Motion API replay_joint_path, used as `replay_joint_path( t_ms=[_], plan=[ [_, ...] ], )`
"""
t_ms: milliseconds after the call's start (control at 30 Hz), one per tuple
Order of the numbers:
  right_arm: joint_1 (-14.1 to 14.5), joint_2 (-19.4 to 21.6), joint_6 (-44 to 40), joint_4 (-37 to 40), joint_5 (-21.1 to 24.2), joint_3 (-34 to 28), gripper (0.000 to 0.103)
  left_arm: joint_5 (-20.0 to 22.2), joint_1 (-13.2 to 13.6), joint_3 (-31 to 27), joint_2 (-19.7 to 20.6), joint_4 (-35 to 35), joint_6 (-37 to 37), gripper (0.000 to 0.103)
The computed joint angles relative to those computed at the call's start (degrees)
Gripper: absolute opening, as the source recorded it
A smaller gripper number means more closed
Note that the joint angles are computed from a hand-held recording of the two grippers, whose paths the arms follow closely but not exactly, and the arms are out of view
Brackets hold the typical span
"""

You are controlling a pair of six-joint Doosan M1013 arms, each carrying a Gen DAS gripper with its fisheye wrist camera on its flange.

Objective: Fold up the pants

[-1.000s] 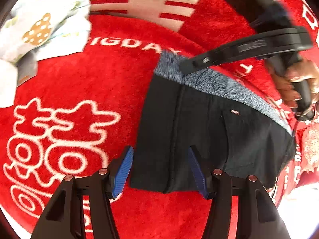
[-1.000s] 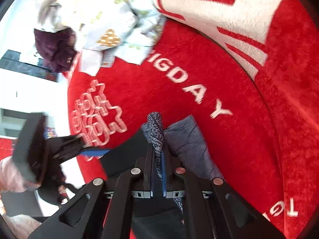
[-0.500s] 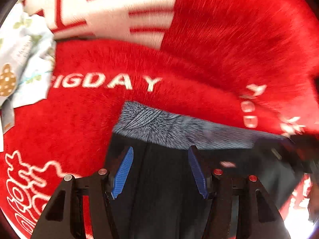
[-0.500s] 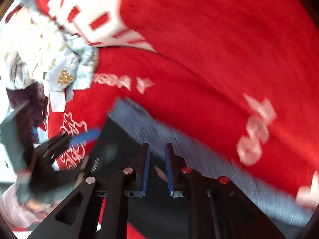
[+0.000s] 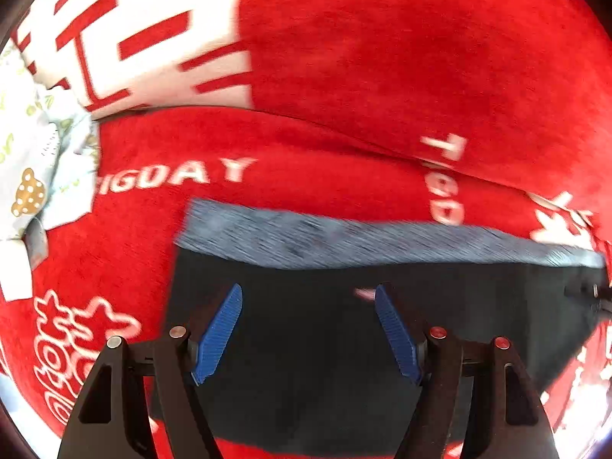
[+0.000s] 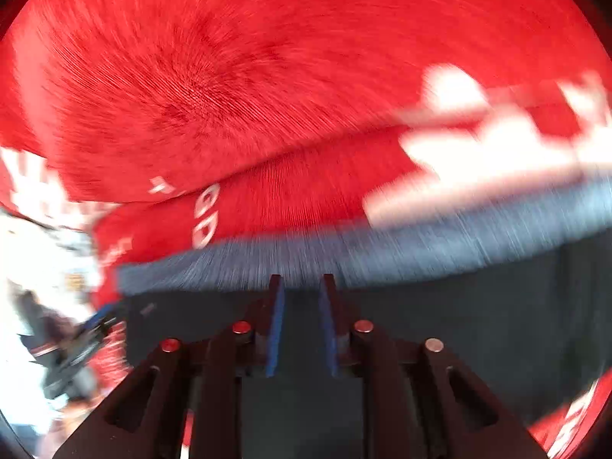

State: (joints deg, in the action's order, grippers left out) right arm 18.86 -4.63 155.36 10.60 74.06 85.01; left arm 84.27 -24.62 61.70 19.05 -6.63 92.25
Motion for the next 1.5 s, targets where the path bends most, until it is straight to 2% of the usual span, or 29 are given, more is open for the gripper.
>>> replay_joint_path(
  t_ms=[133,200,233,333,400,467,600,633,833,867,900,1033,1133,1233,1333,1400,1500],
  plan=[
    [2.63,-6.38,10.64,4.93,-3.5,6.17,0.028,3.83,-1.89,3.66,-0.8,-0.33,-2.82,0.073],
    [4.29,-8.75,16.84,4.85,-6.06,9.19,0.028,0.1,-1.61,6.9,-2.67,-0.91,-4.47,0.077],
    [4.52,-9.48,18.79,4.49,-7.05,10.15,0.028,-0.28,-1.4,7.45,-3.03,-1.25,-4.51,0.079],
    [5.45,-11.27,24.88,1.71,-12.8,13.03,0.028,0.58,-0.88,7.25,-2.71,-1.95,-4.17,0.079],
    [5.55,-11.45,27.28,1.11,-14.44,13.79,0.028,1.02,-1.23,6.93,-2.58,-0.58,-3.21,0.081],
    [5.65,-11.43,28.84,0.05,-14.21,13.42,0.029,1.4,-1.47,6.37,-2.22,-0.07,-3.02,0.081],
    [6.53,-11.79,30.56,-1.9,-10.01,12.36,0.042,2.14,-1.85,4.57,-1.01,0.33,-4.21,0.081],
    [6.64,-12.27,31.25,-2.42,-9.63,12.74,0.042,1.94,-2.82,3.83,-0.14,0.64,-5.04,0.081],
    [6.11,-14.02,33.26,-4.47,-14.75,16.02,0.043,0.57,-3.18,5.72,-1.28,1.18,-4.62,0.081],
    [5.7,-13.83,33.01,-4.17,-14.34,15.87,0.037,0.8,-3.39,5.57,-1.25,1.63,-4.81,0.081],
    [5.36,-13.61,31.82,-3.77,-13.42,15.39,0.007,1.19,-3.59,5.4,-1.34,1.98,-4.98,0.081],
    [5.99,-12.59,25.25,-6.02,-8.57,11.6,0.007,0.95,-4.11,5.4,-1.59,2.68,-4.77,0.081],
    [6.8,-11.85,24.36,-3.49,-5.05,12.54,0.007,1.02,-4.49,5.46,-1.8,3.18,-4.74,0.083],
    [6.99,-13.15,26.38,-3.56,-8.5,14.22,0.011,4.02,-5.68,3.86,-1.79,5.37,-5.31,0.082],
    [6.71,-14.62,26.15,-3.74,-6.78,13.49,0.021,4.43,-6.53,2.92,-2.51,4.25,-3.69,0.082],
    [7.75,-16.15,28.78,-8.22,-3.85,12.69,0.022,4.73,-7.57,2.37,-3.05,2.63,-3.16,0.082],
    [6.16,-19.44,32.6,-13.31,2.08,12.92,0.025,5.84,-9.87,2.24,-3.34,-0.58,-3.62,0.082]
  ],
)
